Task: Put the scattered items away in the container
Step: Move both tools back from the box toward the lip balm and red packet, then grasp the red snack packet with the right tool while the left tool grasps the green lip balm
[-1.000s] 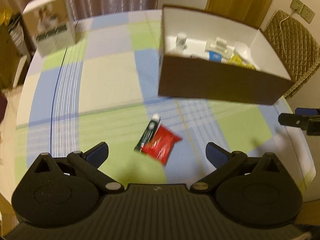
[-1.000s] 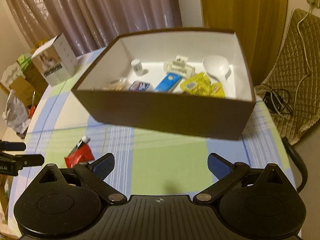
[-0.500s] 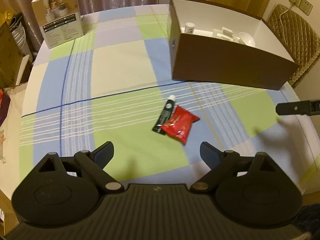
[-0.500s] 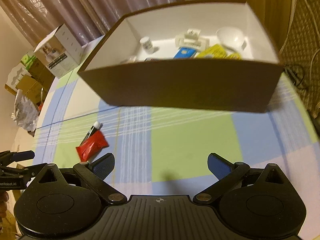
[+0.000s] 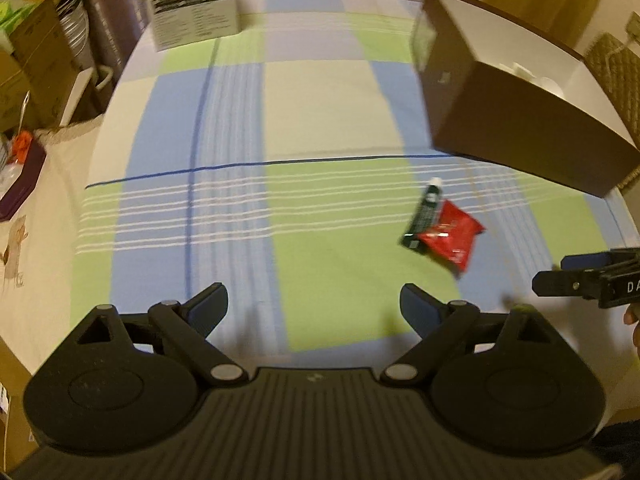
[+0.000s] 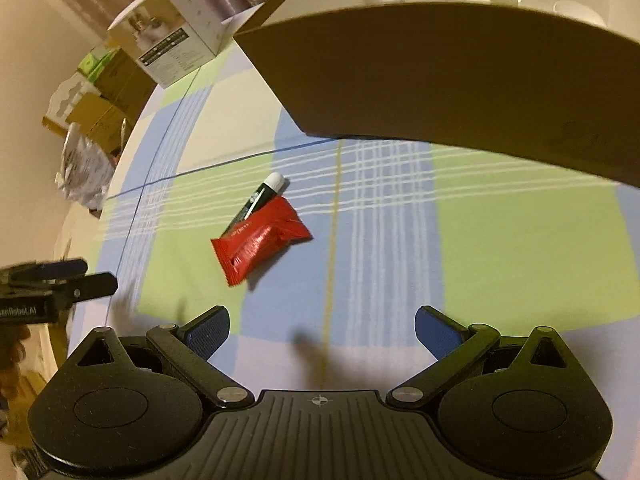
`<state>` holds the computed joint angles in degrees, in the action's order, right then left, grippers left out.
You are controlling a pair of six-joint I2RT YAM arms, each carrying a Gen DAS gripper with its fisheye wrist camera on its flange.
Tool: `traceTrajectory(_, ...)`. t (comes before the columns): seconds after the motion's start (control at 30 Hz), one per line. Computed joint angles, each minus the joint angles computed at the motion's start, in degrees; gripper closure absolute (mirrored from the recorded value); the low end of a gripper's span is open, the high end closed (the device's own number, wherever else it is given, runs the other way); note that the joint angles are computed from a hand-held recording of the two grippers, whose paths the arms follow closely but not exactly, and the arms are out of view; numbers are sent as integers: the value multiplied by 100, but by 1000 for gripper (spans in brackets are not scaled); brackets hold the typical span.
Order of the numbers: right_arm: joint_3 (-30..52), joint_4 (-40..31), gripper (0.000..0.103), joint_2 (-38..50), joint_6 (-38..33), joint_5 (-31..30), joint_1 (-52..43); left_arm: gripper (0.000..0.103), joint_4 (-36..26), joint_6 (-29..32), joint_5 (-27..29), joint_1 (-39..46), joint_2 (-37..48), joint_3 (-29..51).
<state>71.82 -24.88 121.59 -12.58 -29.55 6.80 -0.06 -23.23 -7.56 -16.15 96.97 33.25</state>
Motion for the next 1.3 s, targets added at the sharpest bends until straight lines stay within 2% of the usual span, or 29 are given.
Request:
traceTrajectory(0.13,-32,445,0,50,341,17,311,13,167,354,231,445,118,-45)
traceTrajectory(0.2,-78,675,0,75,179,102,525,12,222,516,344,596,226,1)
traceTrajectory(0.37,-498,1520,0,48,-570,759,1066,13,361,804,604,872,533,133)
traceTrajectory(0.53,-692,2304,0,235,-747,1175,1221,13,396,1002,760,1024,815,307)
traceTrajectory(0.67,-577,2429,0,327,-596,1518,1064,13,458,1153,893,1095,902,342)
traceTrajectory(0.8,-312,2202,0,416,-255,1884,682,13,482,1192,968,1150,1050,420)
traceTrajectory(0.87,-176,2003,0,415,-114,1764,440,13,506,1201,1003,1161,1090,438)
traceTrajectory(1.0,-134,1814,0,258,-114,868,197,13,524,1225,1051,1148,1202,539)
traceTrajectory(1.07,-65,1809,0,289,-195,775,336,13,513,1229,1050,1123,1253,603)
traceTrajectory(1.1,10,1821,14,357,-193,781,436,13,505,1231,1040,1102,1271,637)
traceTrajectory(1.17,367,1547,35,612,-193,773,613,12,482,1243,1009,1078,1293,685)
traceTrajectory(1.3,637,1599,35,970,74,902,832,12,426,1273,922,1101,1303,718)
